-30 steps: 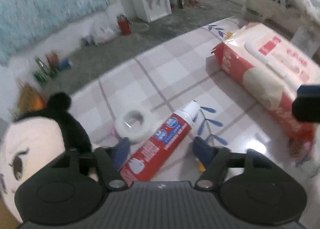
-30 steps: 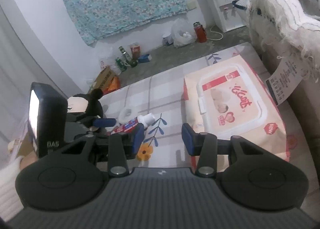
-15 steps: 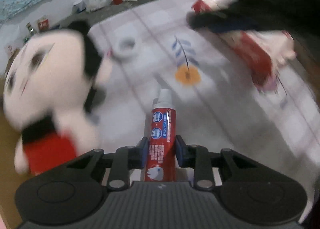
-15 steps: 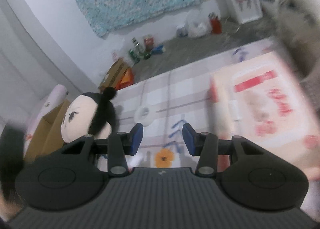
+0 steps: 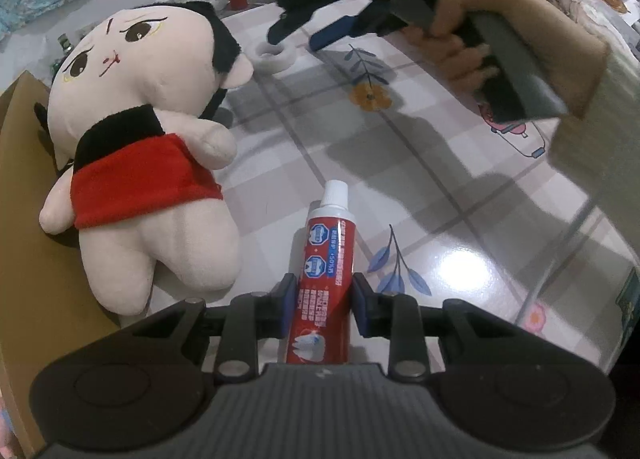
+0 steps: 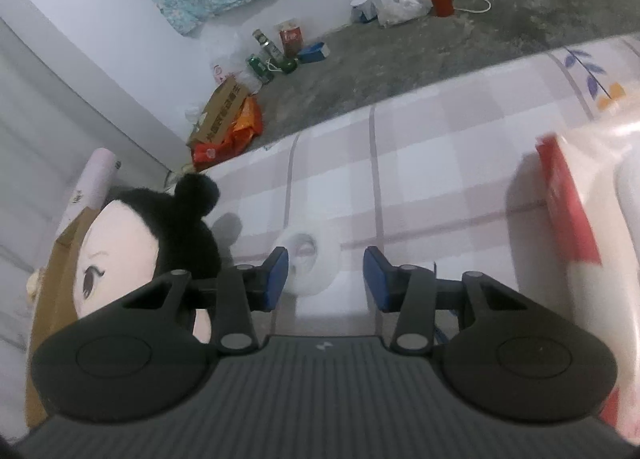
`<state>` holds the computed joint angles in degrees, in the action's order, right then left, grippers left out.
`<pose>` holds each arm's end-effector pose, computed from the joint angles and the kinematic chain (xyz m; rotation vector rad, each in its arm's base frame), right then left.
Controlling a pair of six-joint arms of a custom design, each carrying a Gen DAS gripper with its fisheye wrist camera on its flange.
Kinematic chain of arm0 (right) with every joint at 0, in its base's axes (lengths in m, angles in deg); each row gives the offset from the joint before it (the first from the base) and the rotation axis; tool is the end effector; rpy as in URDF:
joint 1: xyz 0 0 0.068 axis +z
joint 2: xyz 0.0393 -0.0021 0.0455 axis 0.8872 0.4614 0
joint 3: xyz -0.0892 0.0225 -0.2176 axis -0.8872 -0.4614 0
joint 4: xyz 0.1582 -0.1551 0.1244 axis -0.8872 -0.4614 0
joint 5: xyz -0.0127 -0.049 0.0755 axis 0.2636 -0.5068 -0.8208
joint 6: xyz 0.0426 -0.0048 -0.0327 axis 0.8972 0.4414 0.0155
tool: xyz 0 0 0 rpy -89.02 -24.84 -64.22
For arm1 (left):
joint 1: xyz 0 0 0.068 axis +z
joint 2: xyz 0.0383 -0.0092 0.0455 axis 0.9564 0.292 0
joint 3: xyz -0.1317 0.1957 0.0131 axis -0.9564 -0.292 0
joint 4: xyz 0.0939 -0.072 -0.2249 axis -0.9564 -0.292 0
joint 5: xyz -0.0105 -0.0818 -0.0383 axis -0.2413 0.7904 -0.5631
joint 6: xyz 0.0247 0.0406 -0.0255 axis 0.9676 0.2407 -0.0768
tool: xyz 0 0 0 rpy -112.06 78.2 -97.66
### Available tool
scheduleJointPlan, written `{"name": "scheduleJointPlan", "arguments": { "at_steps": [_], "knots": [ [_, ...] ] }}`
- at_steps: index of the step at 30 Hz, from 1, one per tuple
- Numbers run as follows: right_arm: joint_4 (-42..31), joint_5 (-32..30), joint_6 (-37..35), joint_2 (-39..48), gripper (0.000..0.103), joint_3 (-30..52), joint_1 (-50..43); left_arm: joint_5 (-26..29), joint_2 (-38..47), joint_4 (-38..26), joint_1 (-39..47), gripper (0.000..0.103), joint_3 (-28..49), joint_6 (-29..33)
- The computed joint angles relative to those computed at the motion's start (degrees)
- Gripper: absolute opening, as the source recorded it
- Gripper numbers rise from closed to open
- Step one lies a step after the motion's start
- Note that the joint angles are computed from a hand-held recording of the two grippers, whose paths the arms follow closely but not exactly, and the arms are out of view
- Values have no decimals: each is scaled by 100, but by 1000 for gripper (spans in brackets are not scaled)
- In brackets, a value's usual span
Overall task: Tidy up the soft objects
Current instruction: 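Grasp the red toothpaste tube with the left tool while the right tool grasps the white tape roll, then carry the toothpaste into the box with the left tool while the right tool carries the tape roll over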
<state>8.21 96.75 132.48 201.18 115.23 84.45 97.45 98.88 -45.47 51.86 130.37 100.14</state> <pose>0.3494 0.1352 0.0187 0.6935 2.2569 0.4852 0.2817 -0.1175 0.0910 1.3156 2.4217 -0.2534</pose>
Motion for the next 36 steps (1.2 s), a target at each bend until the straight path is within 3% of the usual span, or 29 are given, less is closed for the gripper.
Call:
{"name": "scheduleJointPlan", "arguments": {
  "at_steps": [3, 8, 14, 20, 23, 27, 31, 36],
  "knots": [
    [-477, 106, -170, 159, 41, 467, 17, 64, -39, 19, 51, 30, -48, 21],
    [-1727, 828, -852, 335, 21, 1263, 322, 98, -220, 105, 120, 31, -229, 96],
    [-2267, 1747, -1015, 629, 14, 1729, 737, 65, -259, 540, 32, 29, -469, -61],
    [-1351, 2021, -435, -114, 13, 268, 1083, -23, -698, 647, 106, 28, -884, -151],
    [-697, 2370, -81, -942, 13, -873, 1450, 145, -1123, 541, 287, 28, -1102, -138],
    [-535, 2844, 418, -2250, 13, -2083, 2047, 512, -1871, 157, 658, 28, -1315, -62],
    [-854, 3385, 938, -3625, 13, -2906, 2836, 1181, -2770, -589, 1381, 28, -1371, 170],
    [-1722, 3886, 1010, -4477, 13, -2701, 3843, 2594, -3187, -2402, 3126, 28, -501, 1094]
  ]
}}
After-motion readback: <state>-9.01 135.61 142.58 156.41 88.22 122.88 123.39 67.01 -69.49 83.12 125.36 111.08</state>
